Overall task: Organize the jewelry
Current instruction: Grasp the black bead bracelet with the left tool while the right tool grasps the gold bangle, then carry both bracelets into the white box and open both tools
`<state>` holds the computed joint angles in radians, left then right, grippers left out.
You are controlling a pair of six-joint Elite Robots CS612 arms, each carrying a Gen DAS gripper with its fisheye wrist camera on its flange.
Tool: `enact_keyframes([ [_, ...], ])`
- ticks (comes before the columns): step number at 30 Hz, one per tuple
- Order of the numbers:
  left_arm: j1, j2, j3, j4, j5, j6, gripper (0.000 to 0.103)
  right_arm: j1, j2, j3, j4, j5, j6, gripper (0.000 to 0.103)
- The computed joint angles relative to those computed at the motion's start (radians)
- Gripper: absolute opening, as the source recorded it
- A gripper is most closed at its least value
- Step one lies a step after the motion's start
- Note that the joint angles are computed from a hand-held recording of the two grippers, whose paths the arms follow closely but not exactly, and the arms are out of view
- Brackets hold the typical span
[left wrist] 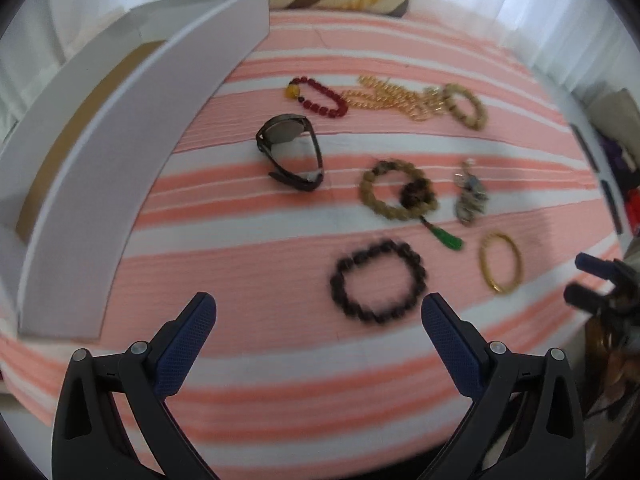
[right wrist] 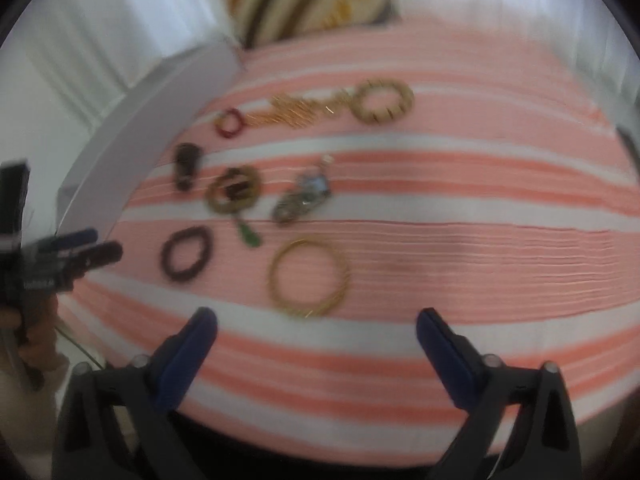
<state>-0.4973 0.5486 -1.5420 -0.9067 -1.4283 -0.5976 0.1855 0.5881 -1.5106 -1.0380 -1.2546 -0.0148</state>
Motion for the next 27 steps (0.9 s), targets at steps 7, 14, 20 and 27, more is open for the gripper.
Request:
enact_keyframes([
  [7, 0.015, -0.014, 0.109, 0.038, -0.022, -0.003, 0.084, 0.026, -0.052, 0.144, 0.034, -0.065, -0.038, 0.063],
  [14, -0.008, -0.007, 0.109, 0.039, 0.031, -0.024, 0.07, 0.099, -0.047, 0.164, -0.031, -0.3, -0.164, 0.043],
  [20, -0.04, -0.018, 0.102, 0.072, 0.038, 0.015, 0.009, 0.115, -0.035, 0.146, -0.037, -0.301, -0.195, 0.006],
  [27, -0.04, -0.019, 0.02, 0.072, 0.022, 0.007, 0.009, 0.104, -0.048, 0.11, -0.058, -0.245, -0.18, 0.006],
])
